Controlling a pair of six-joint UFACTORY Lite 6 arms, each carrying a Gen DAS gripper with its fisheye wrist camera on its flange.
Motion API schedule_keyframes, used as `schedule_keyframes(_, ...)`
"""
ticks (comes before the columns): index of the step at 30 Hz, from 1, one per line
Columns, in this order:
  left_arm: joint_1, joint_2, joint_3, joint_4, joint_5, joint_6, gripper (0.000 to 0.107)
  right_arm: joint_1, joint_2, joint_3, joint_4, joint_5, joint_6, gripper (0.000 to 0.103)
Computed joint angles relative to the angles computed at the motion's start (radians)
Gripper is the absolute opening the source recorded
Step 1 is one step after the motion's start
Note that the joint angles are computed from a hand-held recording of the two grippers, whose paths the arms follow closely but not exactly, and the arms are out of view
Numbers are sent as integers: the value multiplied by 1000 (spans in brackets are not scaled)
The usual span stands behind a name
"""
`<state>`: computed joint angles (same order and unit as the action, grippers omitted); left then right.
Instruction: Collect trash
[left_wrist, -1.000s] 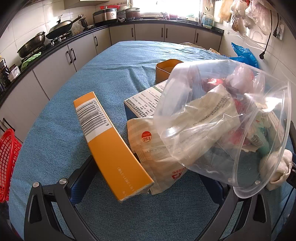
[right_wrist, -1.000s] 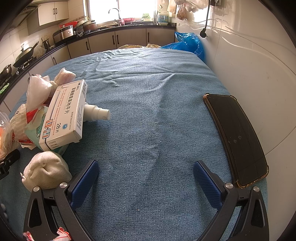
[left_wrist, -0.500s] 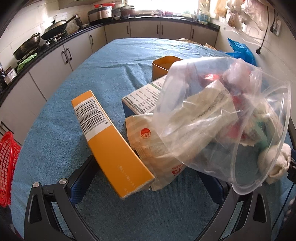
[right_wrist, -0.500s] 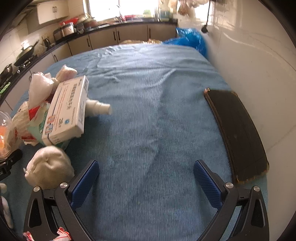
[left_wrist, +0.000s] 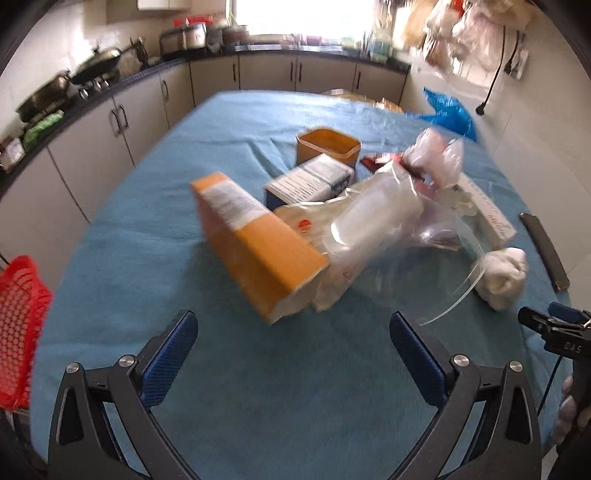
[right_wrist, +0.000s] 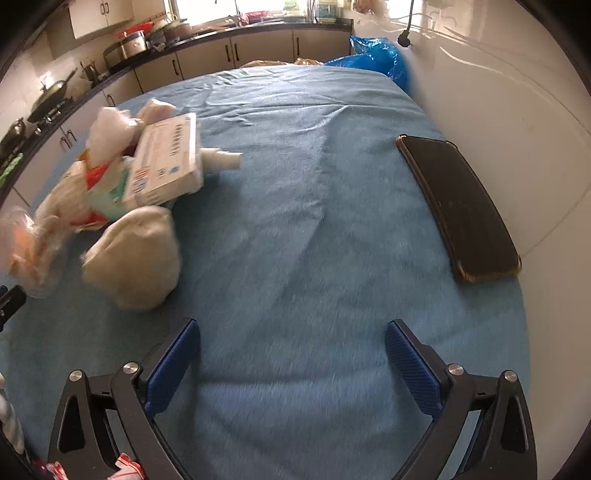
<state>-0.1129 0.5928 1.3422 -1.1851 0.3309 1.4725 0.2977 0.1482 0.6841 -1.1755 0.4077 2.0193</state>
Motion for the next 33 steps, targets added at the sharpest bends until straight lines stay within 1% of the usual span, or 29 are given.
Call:
schedule_keyframes(2,44,-90,-105,-151,21,169,103,64,-59,-50,-41,25,105,100)
schedule_keyframes(4,90,-165,-189,-255,50,287,103,131,-106,-77,-59,69,184,100)
schedule_keyframes(7,156,-267,-304,-372,93,425,103,262,-156,-97,-60,186,278,100)
schedule_keyframes(11,229,-405,-457,-558,126,644,103,484,-178,-72,-54,417,378,100)
schedule_keyframes(12,236,-421,-478,-612,129,699,103,574,-180,-63,-66,515,431,100)
schedule_keyframes(13,231,-452,-496,-637,124,713,103,632,-162,-43,-75,585,465,100)
schedule_keyframes(15,276,-522,-562,-696,155,786,103,778,-121,-16,-91,766,551,101)
schedule_keyframes(17,312,-578,-612,-741,180,841,103,877,-77,16,-93,866,605,102)
schedule_keyframes(19,365,-635,-655,-730,211,855,103,921,-39,60,-67,916,609,102)
schedule_keyframes(21,399,-676,-688,-719,229,864,103,937,-18,88,-45,934,602,102)
schedule_keyframes(24,457,-727,-721,-662,262,845,103,981,23,151,24,990,571,102)
schedule_keyframes(29,576,-763,-719,-564,323,772,103,1057,-3,142,116,1044,575,102)
schedule_keyframes(31,642,-772,-714,-532,371,746,103,1098,1,147,150,1083,592,102)
schedule_keyframes(33,689,-783,-722,-546,400,767,103,1128,22,172,183,1120,582,102)
